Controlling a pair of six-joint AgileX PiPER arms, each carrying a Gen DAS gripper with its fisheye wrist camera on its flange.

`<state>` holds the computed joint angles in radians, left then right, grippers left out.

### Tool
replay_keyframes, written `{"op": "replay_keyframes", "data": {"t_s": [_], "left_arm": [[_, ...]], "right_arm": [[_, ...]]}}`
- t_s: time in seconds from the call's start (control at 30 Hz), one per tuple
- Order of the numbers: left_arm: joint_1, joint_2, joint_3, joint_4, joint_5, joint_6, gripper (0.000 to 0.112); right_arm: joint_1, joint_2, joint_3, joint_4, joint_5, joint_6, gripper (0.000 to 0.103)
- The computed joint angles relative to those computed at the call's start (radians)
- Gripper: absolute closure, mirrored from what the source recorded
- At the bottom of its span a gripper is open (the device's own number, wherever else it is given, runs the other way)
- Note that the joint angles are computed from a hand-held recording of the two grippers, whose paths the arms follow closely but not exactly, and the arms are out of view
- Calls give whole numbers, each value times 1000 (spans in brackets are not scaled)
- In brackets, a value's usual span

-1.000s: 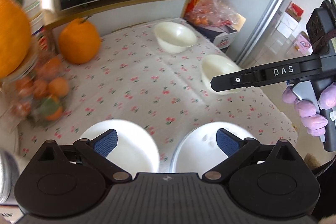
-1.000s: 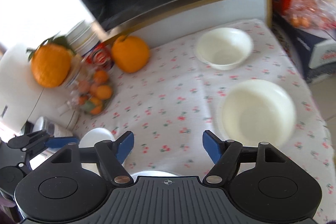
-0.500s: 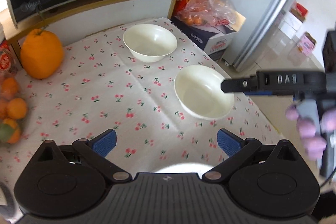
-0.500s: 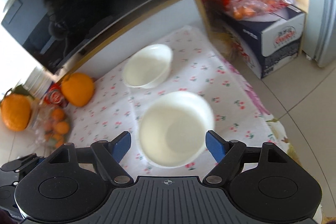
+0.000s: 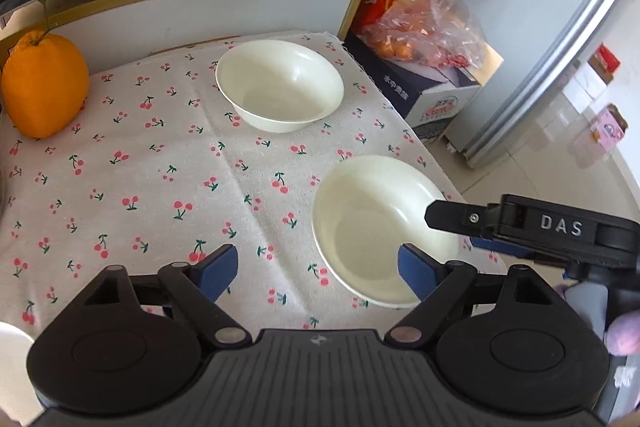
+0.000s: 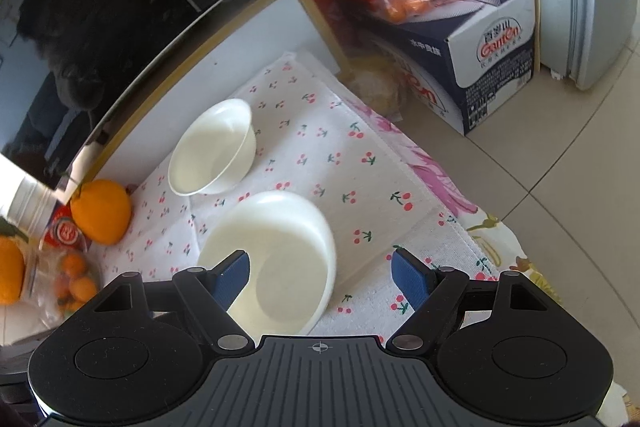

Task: Organize plates and bowls
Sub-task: 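Move both grippers to the large cream bowl and close on its rim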

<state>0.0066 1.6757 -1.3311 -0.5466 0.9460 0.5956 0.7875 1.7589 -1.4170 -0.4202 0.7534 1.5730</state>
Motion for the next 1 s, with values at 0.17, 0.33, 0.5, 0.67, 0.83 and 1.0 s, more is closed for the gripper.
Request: {"op": "replay_keyframes", "data": {"t_s": [0.17, 0.33, 0.5, 0.67, 0.83, 1.0], "left_arm": [[-10, 12, 12, -29, -29, 19, 40], [-6, 34, 8, -78, -29, 23, 56], [-3, 44, 10, -109, -32, 28, 67], [-3, 57, 7, -126, -23, 39, 75], [-7, 72, -1, -133, -16, 36, 83], [-1, 82, -5, -137, -9, 29, 92]], "right_arm": [[-3, 5, 11, -23, -15, 31, 24], [-7, 9, 16, -25, -31, 54, 24], [-2, 15, 14, -36, -27, 71, 29], [-3, 19, 12, -28, -27, 69, 41], [-5, 24, 12, -17, -32, 72, 53], [-5, 28, 12, -10, -36, 69, 67]]}}
